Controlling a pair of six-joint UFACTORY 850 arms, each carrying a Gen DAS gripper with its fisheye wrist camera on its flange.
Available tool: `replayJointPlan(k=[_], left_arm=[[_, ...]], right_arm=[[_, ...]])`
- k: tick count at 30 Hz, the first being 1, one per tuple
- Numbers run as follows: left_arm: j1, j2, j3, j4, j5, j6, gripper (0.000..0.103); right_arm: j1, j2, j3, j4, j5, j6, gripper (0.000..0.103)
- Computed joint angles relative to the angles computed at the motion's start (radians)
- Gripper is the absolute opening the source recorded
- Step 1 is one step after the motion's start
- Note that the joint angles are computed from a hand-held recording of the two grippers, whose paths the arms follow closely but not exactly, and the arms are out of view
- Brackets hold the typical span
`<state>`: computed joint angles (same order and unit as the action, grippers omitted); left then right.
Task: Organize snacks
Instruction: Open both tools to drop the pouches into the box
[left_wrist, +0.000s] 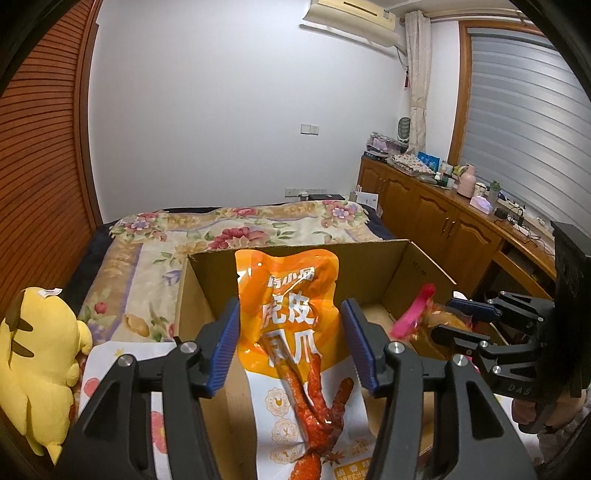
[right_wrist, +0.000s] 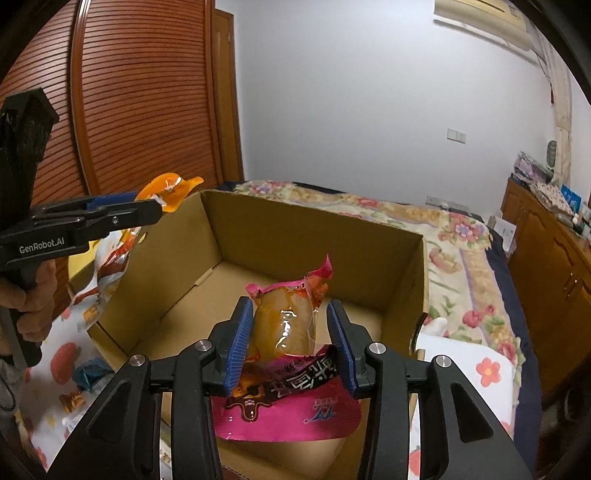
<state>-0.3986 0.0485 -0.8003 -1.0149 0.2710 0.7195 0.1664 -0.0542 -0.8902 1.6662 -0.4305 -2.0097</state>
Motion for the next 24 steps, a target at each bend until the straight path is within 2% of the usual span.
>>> replayJointPlan(k=[4, 12, 14, 18, 20, 24], left_arm=[[0.000, -0.005, -0.004, -0.049, -0.003, 0.044, 0.058], [-0.017, 0.026, 0.013, -0.069, 0.031, 0.063, 0.071], [-0.027, 0.048, 0.026, -0.069, 0.042, 0.061, 0.076], [-0.060, 0.111, 0.069, -0.130, 0.064, 0.120, 0.080], [-0.077, 0.147, 0.099, -0.149, 0.078, 0.132, 0.089], [-0.109, 0.227, 0.173, -0.211, 0.095, 0.181, 0.089]], right_arm=[[0.005, 0.000, 0.000, 0.003, 0.008, -0.003, 0.041], [-0.007, 0.021, 0.014, 0.001, -0.019, 0.004, 0.041], [-0.012, 0.040, 0.026, -0.007, -0.032, 0.017, 0.041], [-0.026, 0.096, 0.066, -0.028, -0.057, 0.050, 0.041], [-0.035, 0.134, 0.095, -0.042, -0.070, 0.069, 0.041], [-0.051, 0.221, 0.166, -0.055, -0.079, 0.093, 0.041]])
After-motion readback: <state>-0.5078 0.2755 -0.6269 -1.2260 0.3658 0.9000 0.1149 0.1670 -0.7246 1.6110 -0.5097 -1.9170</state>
